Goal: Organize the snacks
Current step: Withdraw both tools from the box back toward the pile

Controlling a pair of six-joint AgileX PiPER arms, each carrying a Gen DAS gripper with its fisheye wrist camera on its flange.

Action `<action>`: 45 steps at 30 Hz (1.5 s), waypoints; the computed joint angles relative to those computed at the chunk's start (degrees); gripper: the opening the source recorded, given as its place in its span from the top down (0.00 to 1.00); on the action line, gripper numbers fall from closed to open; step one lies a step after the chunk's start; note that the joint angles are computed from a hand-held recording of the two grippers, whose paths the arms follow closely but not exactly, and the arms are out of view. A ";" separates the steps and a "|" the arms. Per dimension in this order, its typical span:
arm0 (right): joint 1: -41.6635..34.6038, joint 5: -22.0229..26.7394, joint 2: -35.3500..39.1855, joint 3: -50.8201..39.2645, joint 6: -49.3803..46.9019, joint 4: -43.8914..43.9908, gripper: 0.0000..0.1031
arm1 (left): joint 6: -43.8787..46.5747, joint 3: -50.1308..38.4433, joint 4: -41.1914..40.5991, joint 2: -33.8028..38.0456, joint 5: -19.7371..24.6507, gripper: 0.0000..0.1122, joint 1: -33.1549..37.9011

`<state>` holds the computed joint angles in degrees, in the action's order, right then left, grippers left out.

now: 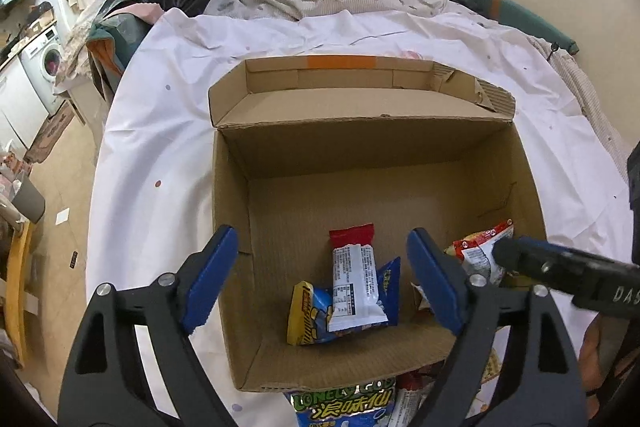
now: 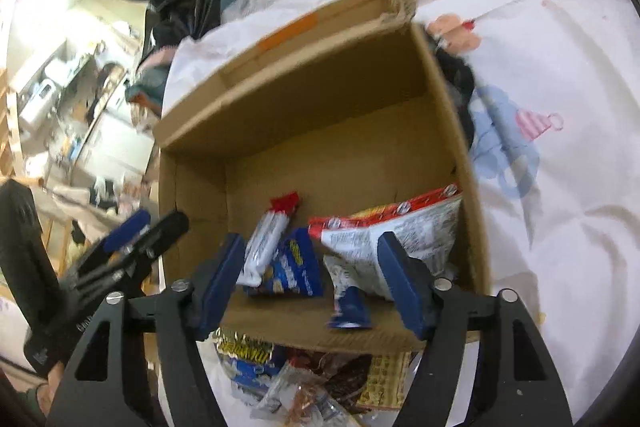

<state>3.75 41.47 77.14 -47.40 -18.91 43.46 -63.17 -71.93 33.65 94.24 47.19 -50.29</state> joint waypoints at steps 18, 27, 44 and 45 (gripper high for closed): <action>1.32 -5.53 -6.57 1.29 3.48 -3.19 0.09 | -8.25 4.02 5.64 -5.73 1.10 0.25 -1.94; 2.30 -6.92 -13.66 3.16 10.01 -9.90 0.07 | -10.19 7.16 7.44 -10.27 -0.14 0.25 -4.01; 0.00 2.13 -24.16 7.91 13.03 -12.94 0.07 | -18.02 15.67 5.88 -19.63 6.95 0.09 -10.84; -0.75 3.26 -24.90 8.44 12.69 -12.60 0.07 | -18.37 15.98 5.50 -19.82 7.47 0.09 -11.19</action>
<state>3.01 44.73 52.24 -38.96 -6.22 30.85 -81.54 -55.95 39.15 74.42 54.66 -61.48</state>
